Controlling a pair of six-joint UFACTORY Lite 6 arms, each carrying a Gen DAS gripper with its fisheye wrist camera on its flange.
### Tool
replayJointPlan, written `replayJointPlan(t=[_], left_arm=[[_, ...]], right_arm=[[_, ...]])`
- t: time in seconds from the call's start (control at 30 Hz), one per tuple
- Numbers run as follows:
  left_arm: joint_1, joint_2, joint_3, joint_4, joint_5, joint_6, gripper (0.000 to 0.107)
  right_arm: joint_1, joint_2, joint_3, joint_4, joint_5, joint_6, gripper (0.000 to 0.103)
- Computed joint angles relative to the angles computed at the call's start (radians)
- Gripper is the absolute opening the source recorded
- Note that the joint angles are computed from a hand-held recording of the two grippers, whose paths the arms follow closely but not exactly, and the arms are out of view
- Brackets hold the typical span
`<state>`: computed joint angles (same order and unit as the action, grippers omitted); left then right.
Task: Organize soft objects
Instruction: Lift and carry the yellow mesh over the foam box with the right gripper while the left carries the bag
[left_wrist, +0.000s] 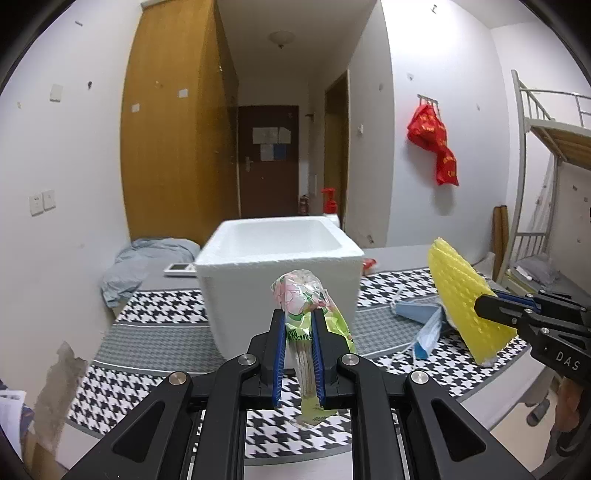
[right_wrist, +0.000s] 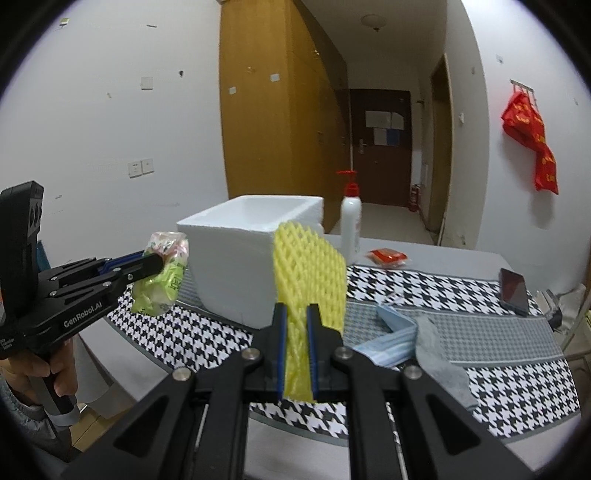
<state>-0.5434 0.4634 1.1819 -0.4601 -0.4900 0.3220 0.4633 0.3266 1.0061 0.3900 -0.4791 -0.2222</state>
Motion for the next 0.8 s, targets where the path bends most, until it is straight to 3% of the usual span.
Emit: replayJointPlan(t=[0.4,0.8], left_arm=[[0.05,-0.068,-0.052,-0.038,-0.032,0.039,0.014],[0.095,-0.064,-0.028,-0.111,-0.042,0.114,0.014]], right_arm=[[0.017,0.082,0.145,-0.079,0.054,0.022,0.013],[0.011,0.213,0.408,-0.103,0.18,-0.022,0.013]])
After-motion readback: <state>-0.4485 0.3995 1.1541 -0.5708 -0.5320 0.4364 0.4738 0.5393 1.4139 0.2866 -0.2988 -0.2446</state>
